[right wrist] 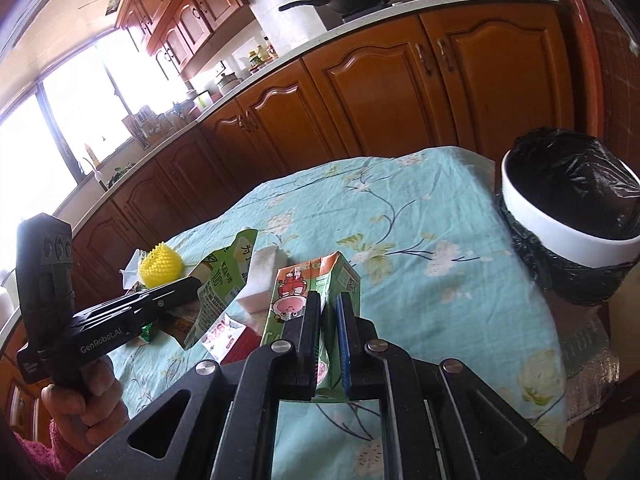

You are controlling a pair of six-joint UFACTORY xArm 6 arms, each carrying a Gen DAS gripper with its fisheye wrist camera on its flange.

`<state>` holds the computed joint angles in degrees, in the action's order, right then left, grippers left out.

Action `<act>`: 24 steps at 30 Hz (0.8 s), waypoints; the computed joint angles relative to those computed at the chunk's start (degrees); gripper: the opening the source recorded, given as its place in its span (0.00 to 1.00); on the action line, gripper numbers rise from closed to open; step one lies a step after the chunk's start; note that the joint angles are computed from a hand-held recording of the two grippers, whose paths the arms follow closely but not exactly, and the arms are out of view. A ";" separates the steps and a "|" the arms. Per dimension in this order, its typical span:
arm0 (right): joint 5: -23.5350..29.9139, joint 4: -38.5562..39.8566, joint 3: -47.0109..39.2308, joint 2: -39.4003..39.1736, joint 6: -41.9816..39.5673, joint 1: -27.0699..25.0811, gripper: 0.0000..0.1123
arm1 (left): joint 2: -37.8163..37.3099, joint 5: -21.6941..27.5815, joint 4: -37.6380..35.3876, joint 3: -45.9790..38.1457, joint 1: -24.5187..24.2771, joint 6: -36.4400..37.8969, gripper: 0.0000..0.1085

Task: Collect trash
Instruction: 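Carry the drink pouch and juice carton over the bin with both tools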

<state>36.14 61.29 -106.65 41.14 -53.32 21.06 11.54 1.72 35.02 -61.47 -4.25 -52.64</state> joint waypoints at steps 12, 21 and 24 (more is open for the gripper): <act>-2.48 0.31 -0.72 0.05 1.32 -3.28 0.07 | 6.42 2.20 -18.85 -8.03 -5.92 19.46 0.03; -3.27 -0.39 -3.94 1.77 2.96 -5.62 0.07 | 10.55 4.49 -24.39 -14.27 -7.91 25.85 0.03; -3.51 -0.90 -5.22 2.50 3.72 -6.12 0.07 | 12.03 5.33 -25.89 -16.59 -8.40 27.78 0.03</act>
<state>32.63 60.39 -111.87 43.64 -49.60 14.94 23.58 7.05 9.14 -78.06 -12.65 -24.86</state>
